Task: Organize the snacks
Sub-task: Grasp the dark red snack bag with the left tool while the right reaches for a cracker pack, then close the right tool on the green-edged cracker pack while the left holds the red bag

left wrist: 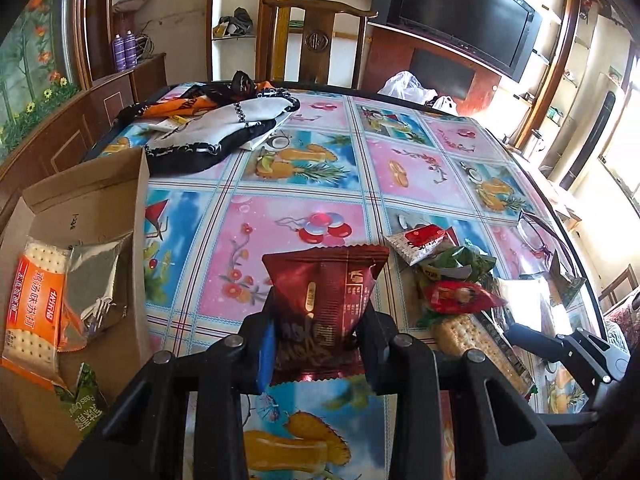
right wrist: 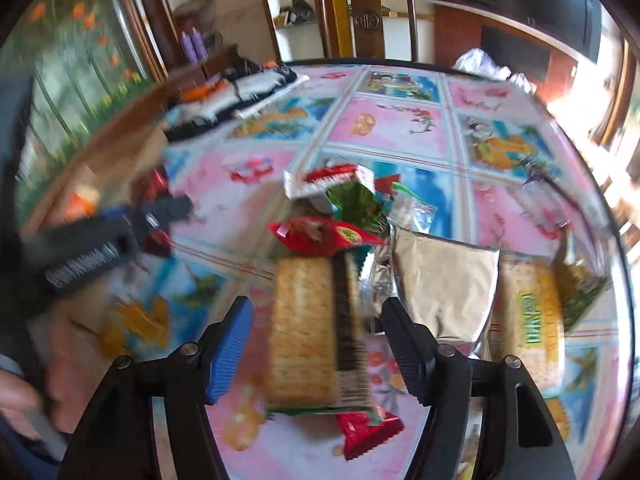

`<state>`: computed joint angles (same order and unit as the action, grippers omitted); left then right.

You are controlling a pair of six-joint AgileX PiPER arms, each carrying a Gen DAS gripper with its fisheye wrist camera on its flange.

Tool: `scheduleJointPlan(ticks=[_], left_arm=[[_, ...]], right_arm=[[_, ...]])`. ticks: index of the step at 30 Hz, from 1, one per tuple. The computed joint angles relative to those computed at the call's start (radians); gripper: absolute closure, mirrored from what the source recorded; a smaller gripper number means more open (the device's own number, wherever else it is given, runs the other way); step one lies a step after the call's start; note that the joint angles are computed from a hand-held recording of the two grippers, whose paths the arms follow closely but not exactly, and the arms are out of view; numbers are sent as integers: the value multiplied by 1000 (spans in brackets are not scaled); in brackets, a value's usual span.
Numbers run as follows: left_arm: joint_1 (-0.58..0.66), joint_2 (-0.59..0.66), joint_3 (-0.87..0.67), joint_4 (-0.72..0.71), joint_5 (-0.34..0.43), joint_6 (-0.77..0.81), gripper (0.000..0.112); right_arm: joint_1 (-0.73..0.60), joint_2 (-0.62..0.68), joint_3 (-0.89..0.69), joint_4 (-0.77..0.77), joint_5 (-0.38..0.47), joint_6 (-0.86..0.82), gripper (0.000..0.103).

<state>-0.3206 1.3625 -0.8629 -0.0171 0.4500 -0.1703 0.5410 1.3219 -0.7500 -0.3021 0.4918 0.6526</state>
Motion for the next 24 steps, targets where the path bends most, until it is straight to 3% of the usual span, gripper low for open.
scheduleJointPlan(ticks=[2, 4, 8, 12, 16, 24], left_arm=[[2, -4, 2, -17, -1, 17, 79], [-1, -7, 6, -15, -4, 16, 79], [0, -14, 10, -20, -9, 21, 79], [14, -23, 15, -44, -10, 42, 79], [14, -32, 17, -25, -13, 25, 79], [27, -32, 14, -47, -9, 47, 79]], right_arm=[[28, 7, 7, -93, 4, 85, 34], [18, 11, 8, -60, 4, 49, 46], [40, 4, 14, -100, 3, 77, 53], [-18, -67, 49, 116, -92, -117, 53], [8, -76, 53, 130, -120, -126, 53], [75, 13, 21, 137, -99, -148, 52]])
